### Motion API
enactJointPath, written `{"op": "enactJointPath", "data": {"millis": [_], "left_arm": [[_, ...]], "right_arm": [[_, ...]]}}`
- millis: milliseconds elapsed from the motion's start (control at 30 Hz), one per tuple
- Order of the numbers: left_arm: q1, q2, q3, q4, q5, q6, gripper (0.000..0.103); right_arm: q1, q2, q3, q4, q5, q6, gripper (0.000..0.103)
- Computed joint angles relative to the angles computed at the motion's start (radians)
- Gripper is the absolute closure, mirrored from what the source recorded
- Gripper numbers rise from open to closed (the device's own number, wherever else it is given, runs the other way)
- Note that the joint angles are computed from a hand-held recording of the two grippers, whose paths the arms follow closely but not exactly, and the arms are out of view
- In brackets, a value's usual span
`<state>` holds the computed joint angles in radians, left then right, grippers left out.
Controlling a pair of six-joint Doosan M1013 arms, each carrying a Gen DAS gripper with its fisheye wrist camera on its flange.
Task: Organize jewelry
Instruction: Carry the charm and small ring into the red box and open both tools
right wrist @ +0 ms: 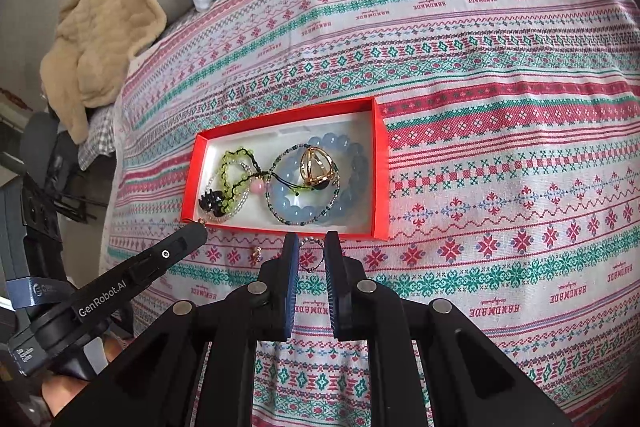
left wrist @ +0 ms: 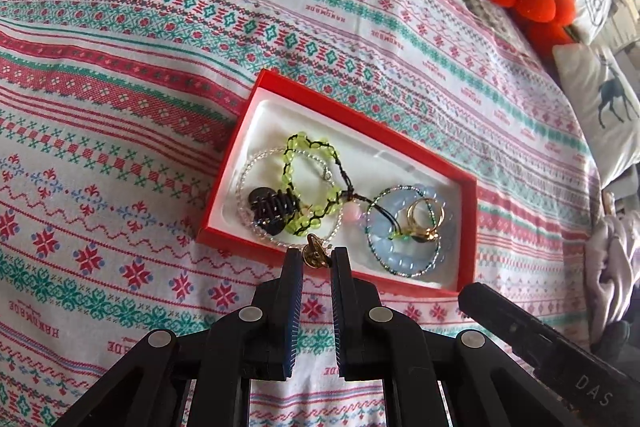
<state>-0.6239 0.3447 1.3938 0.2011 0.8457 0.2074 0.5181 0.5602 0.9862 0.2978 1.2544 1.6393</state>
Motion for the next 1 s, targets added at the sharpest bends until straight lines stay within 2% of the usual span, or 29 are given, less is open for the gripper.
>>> {"op": "enactJointPath", "data": {"millis": [167,467,533,600,700,833,1000], "left_arm": [[-0.006,0.011,-0.016,0.051,0.003,-0.013,0.094],[-0.008,0.027,-0.031,0.062,0.001,0.007,0.094],[-0.009,0.024,-0.03,0.07,-0.009,0.007,0.087],[-0.013,0.021,-0.031,0.09,-0.007,-0.001,0.071],[-0.017,0.017,-0.03,0.107,0.004,-0.01,0.064],[-0.021,0.01,-0.025,0.115,0.03,-0.02,0.063],[-0.028,-0.005,-0.017,0.135,0.067,-0.019,0.05]], "right_arm": [[-0.002,0.006,0.0,0.01,-0.022,0.014,0.089],[-0.009,0.014,-0.004,0.005,-0.046,0.044,0.089],[-0.012,0.014,-0.003,0.007,-0.047,0.049,0.089],[-0.015,0.014,-0.002,0.006,-0.048,0.051,0.089],[-0.016,0.014,-0.002,0.006,-0.048,0.05,0.089],[-0.014,0.017,-0.003,0.007,-0.045,0.046,0.089],[-0.011,0.022,-0.007,0.007,-0.046,0.041,0.088]]}}
